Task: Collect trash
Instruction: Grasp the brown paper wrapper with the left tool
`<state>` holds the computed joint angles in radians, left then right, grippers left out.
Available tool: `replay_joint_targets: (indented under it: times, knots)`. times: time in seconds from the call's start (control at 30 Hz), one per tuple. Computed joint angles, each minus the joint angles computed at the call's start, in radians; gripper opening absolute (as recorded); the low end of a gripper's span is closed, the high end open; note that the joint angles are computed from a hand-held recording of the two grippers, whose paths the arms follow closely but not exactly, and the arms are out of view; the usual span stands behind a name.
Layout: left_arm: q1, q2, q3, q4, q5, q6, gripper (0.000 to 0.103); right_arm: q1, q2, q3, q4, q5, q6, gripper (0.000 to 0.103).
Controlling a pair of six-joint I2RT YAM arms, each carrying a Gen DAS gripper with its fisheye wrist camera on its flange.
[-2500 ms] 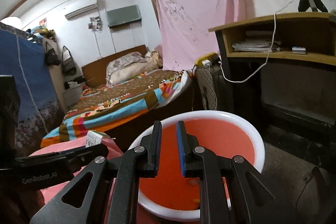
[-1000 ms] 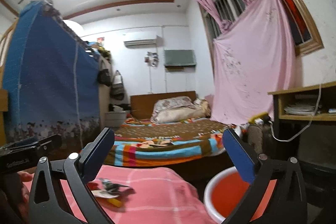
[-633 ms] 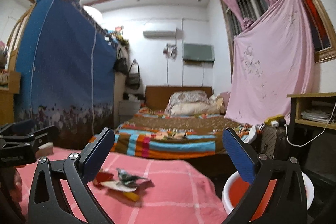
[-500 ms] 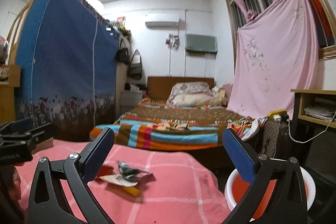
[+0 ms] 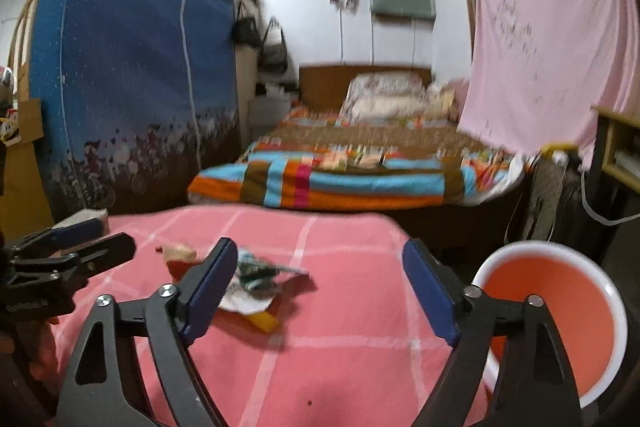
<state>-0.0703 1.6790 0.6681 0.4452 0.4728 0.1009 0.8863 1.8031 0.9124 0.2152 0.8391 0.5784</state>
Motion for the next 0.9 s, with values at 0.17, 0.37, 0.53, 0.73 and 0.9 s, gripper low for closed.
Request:
replay_joint_targets:
  times: [0.17, 0.37, 0.53, 0.73, 0.9]
  knots:
    - [-0.025, 0.07, 0.114, -0.171, 0.011, 0.027, 0.04, -0.04, 0.051, 0.091, -0.16, -0.142, 0.043, 0.063]
    - [-0.054, 0.145, 0.225, -0.316, 0.005, 0.037, 0.017, -0.056, 0.076, 0.116, -0.188, -0.224, 0.037, 0.047]
    - [-0.039, 0.177, 0.269, -0.373, 0.046, 0.015, 0.005, -0.083, 0.082, 0.118, -0.178, -0.336, 0.014, 0.045]
    - [-0.031, 0.134, 0.224, -0.35, 0.014, 0.015, 0.0, -0.085, 0.119, 0.163, -0.211, -0.403, -0.021, 0.044]
    - [0.01, 0.137, 0.225, -0.377, 0.047, -0.009, 0.0, -0.083, 0.113, 0.15, -0.184, -0.433, -0.045, 0.044]
